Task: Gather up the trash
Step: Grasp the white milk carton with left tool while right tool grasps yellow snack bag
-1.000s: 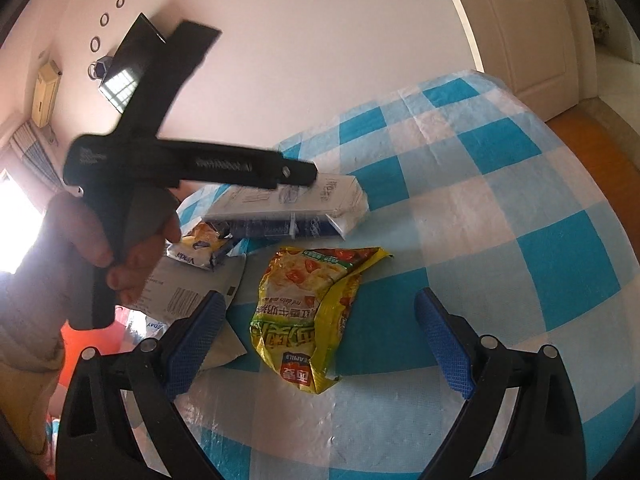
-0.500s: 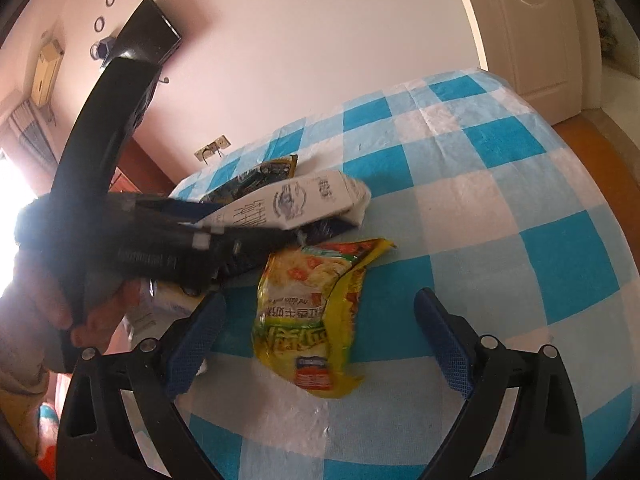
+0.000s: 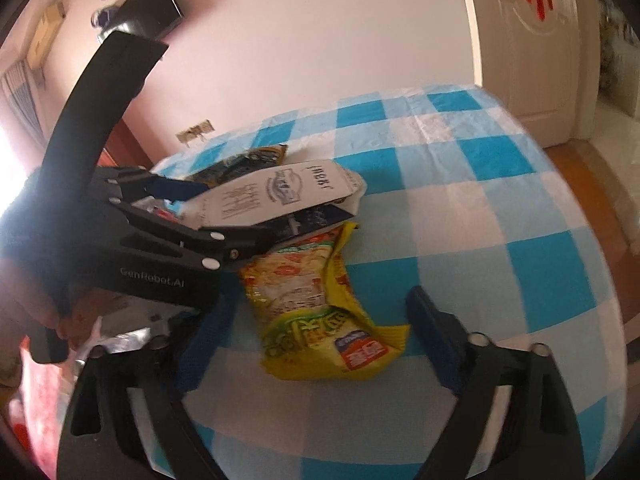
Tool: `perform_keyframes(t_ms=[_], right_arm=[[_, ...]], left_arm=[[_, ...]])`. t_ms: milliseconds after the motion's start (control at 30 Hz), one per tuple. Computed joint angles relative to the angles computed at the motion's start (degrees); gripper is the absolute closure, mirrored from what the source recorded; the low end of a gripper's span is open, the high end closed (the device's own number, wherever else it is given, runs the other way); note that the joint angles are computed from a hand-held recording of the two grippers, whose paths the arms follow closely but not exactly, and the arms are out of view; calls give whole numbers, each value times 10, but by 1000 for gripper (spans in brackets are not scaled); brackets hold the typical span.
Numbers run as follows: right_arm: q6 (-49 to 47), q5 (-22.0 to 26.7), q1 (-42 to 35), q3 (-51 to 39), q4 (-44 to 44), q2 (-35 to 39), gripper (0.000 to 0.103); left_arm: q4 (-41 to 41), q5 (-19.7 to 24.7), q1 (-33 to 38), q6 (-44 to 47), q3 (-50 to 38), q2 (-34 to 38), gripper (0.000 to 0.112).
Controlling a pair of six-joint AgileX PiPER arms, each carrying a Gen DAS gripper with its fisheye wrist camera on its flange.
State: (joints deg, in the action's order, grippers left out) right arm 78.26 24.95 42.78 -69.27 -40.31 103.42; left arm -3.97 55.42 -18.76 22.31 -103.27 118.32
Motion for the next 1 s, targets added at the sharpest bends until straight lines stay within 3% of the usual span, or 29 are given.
perform_keyframes(t_ms=[67,267,600,1000], right_arm=[[-2,8,2,-2,-2,1,26],[-8,13,2,0,-6,-1,41],[-20,-45,-16,25,17,-14,55],[-22,-78,-24,38,19,-22,59]], left_arm=[[4,11,-3,-9,-15,13,33],[13,-27,-11,-24,34,-15,42],[-14,-102,8,-78,166,-99,52],[-35,-151,15,-121,279,-191,54]])
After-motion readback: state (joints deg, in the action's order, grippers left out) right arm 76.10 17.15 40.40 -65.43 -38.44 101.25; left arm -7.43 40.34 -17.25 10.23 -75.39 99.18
